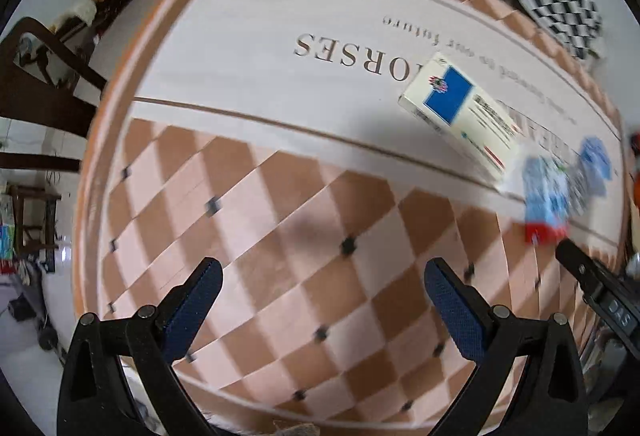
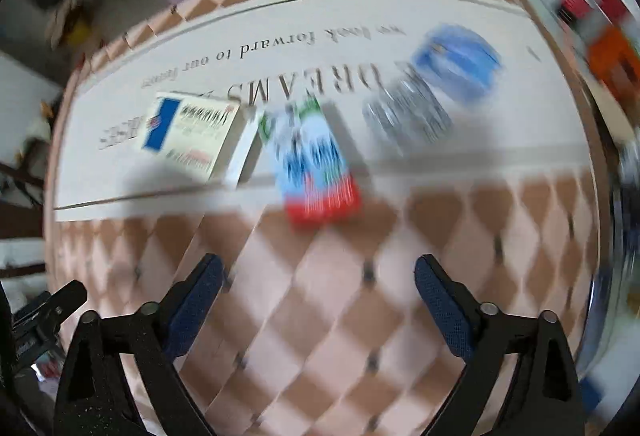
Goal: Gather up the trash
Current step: 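Grasp the Pure Milk carton with the right tool while the left tool grasps the blue-white medicine box, then carry both items over the bin and open both tools to drop them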
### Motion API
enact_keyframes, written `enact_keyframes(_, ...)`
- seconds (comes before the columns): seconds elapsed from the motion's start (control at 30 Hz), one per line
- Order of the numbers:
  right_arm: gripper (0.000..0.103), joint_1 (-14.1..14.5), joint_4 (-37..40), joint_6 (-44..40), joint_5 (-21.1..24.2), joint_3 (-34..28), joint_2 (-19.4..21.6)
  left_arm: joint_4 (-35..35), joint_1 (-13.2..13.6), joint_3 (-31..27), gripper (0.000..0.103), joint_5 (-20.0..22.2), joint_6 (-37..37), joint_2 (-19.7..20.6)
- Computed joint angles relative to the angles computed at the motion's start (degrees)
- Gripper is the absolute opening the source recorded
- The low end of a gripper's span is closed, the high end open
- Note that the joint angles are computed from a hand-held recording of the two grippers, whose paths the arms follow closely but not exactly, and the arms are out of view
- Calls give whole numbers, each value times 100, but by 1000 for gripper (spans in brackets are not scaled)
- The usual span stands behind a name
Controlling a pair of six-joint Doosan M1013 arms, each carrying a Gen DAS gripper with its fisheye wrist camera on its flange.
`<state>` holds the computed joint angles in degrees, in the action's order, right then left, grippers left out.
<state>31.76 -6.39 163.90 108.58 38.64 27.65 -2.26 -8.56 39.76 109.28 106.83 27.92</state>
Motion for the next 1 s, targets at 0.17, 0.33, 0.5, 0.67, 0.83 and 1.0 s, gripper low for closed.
enact_keyframes(0.17,65,-431,619,-618,-116,146,172,83,-215,-442,103,502,-492,422)
enact_keyframes(0.33,54,-625,914,-168,-636,615,-129,-784,-257,-1399,102,1397,-1808,1041)
enact_keyframes(0.5,54,-807,518,311,-517,787,-366,-1846,-324,-2021,102,1923,-3715,1546)
enact_keyframes(0.67,54,-1026,417,427,-376,974,-451,-1809,-435,-1870,102,2101,-4512,1644)
enact_keyframes(0.83,54,-1106,399,448,-409,1044,-479,-1315,-470,-1466,95,1796,-4244,1405)
enact_keyframes(1.0,54,-914,307,508,-392,887,-413,-715,-534,-1094,80,1377,-2863,1071)
